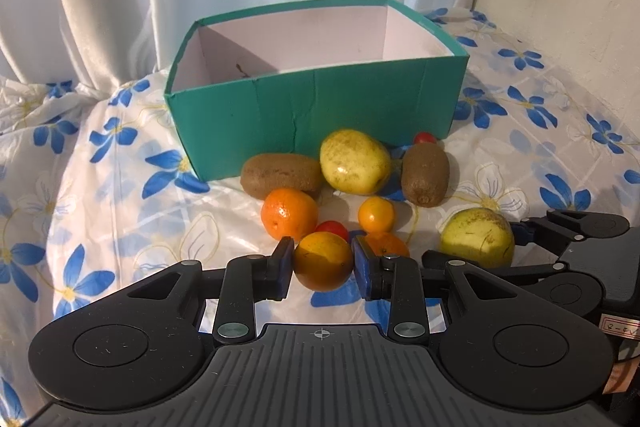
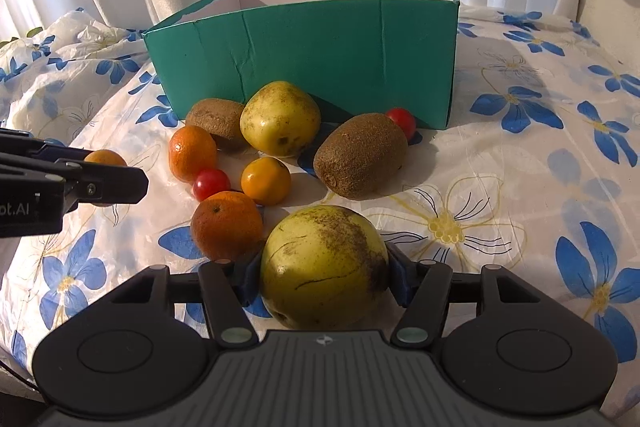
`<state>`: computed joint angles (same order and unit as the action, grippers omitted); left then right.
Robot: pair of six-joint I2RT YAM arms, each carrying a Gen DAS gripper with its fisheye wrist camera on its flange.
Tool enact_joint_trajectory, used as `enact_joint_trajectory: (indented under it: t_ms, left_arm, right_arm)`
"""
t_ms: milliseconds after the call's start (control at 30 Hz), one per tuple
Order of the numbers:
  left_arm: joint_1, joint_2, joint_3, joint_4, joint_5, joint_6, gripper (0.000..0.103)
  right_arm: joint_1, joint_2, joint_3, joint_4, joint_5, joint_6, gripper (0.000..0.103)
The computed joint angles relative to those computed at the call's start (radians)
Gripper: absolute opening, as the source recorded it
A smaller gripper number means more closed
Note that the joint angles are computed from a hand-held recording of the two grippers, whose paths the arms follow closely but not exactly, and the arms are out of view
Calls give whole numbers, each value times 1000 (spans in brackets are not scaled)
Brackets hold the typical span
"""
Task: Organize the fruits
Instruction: 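Lift the orange tomato and pear and carry both over the teal box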
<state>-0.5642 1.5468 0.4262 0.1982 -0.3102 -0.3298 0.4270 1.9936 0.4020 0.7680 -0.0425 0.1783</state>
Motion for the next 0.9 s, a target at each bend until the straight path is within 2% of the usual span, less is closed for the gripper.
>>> enact_joint_trajectory:
  t_ms: [67,233,433,533,667,900]
  left_arm:
    - [4,-22,25,-37,-7,10,35]
    - [27,-72,146,-133,-54,54,35]
    - [94,-63,383,-194,-147,125,35]
    - [132,-17,492,-187,-170,128,35]
    - [178,109,596,-205,-182,76,35]
    - [226,276,631,-188,-140,52,35]
  right_arm:
    - [-10,-40,-27,18,1,-3,61]
    - [-67,-228,-31,-62,-9,-18,61]
    - [-116,-338,130,-175,-14,-26,61]
    - [-124,-346,226,-203,-3,-11,61]
    - [-112,-290,330,-173,47,-21,61]
    - [-84,-151,426,-212,87,-24,61]
